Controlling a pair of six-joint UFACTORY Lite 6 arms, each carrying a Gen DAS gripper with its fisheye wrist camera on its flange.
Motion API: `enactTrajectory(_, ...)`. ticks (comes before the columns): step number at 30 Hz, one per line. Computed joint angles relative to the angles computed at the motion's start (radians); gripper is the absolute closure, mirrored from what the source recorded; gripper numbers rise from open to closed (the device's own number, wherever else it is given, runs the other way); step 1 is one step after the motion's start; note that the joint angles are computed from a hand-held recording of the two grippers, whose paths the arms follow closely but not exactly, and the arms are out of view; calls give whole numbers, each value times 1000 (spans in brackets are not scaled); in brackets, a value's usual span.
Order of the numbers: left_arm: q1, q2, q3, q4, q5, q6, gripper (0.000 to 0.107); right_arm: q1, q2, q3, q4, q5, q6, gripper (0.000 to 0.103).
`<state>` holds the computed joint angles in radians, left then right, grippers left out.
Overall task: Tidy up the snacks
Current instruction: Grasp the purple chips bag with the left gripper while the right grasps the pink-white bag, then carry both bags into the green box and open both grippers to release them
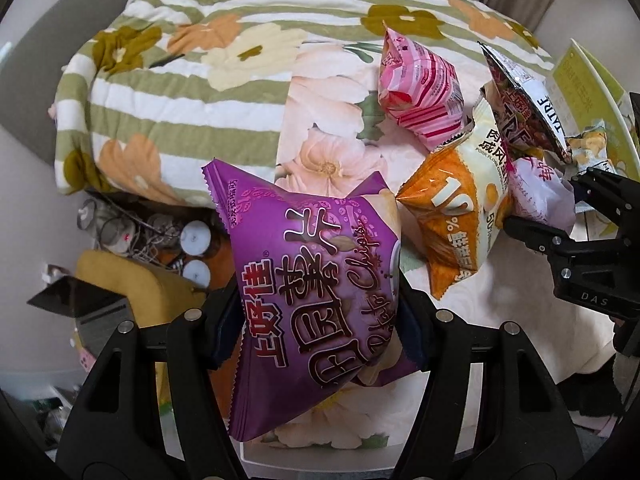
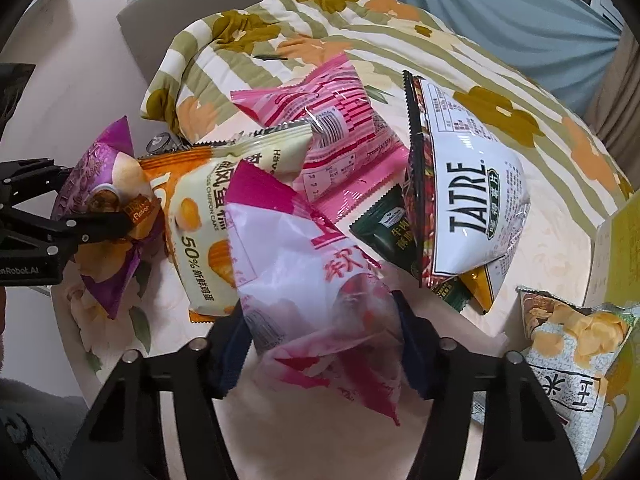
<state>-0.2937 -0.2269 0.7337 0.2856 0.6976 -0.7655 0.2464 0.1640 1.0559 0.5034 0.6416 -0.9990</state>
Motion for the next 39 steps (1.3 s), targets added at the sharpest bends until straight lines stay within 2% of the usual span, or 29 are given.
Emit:
enactTrajectory(6,0,-59,-13,1,21,1,45,-11,-53,-37,28,8,10,61)
enactTrajectory(12,-1,-137,-14,-2,64,14,45,-33,-127,-67,40,41,47,62)
enactTrajectory(20,-40,-281,29,25,202,-9,45,-61,-257,-91,11,93,158,62)
enactTrajectory(25,-73,-332,116,62,274,-14,45,-93,-371,-96,15,155,244,62)
enactTrajectory(29,-94,-315,207,74,296,2,45,-126,-422,-57,10,222,335,62)
enactTrajectory(34,-114,-228,329,36,254,55,45,-199,-475,32,-20,298,463,62)
enactTrajectory(39,-218,-54,505,61,228,0,45,-368,-487,120,6,395,418,62)
